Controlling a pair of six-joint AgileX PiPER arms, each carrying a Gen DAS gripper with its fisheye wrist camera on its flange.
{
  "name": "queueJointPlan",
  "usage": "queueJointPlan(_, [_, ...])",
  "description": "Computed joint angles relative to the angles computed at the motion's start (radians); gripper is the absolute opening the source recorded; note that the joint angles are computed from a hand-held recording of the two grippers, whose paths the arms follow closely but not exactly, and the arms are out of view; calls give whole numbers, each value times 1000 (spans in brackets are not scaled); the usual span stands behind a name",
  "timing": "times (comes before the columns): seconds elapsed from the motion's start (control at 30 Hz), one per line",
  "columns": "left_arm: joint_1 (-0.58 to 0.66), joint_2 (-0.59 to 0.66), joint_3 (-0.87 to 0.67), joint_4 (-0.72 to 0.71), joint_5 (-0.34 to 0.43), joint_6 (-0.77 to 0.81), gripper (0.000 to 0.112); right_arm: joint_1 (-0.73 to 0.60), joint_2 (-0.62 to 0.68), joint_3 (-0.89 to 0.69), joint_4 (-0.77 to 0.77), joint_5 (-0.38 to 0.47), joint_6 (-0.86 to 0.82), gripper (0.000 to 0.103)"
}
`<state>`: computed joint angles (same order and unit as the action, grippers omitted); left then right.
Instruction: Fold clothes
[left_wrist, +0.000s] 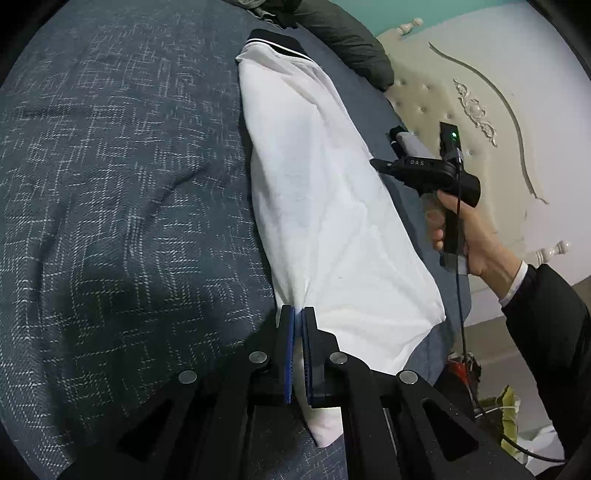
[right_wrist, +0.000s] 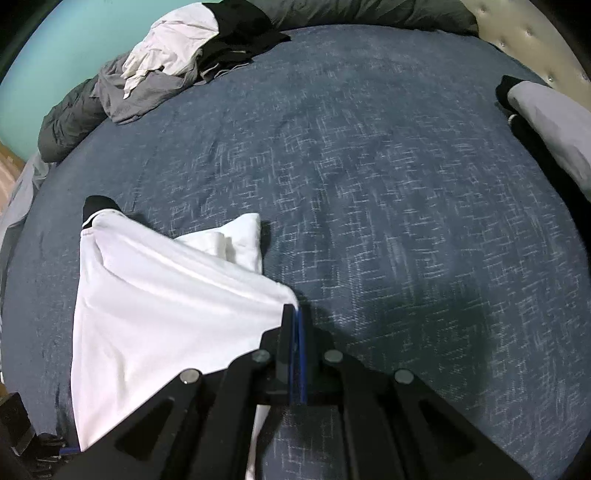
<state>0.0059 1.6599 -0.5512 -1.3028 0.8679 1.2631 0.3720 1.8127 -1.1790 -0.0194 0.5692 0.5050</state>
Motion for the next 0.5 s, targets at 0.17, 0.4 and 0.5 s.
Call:
queueJointPlan(0.17, [29,-32,13,41,-5,-13,14,12,-38,14,68,31,-40,26])
queueJointPlan(0.4, [42,-85,53,67,-1,-46,28,44,-249,209,252,18,-159,46])
queueJointPlan(0.5, [16,-118,81,77,-4,-59,28,92,-303,284,297,7,-174,43])
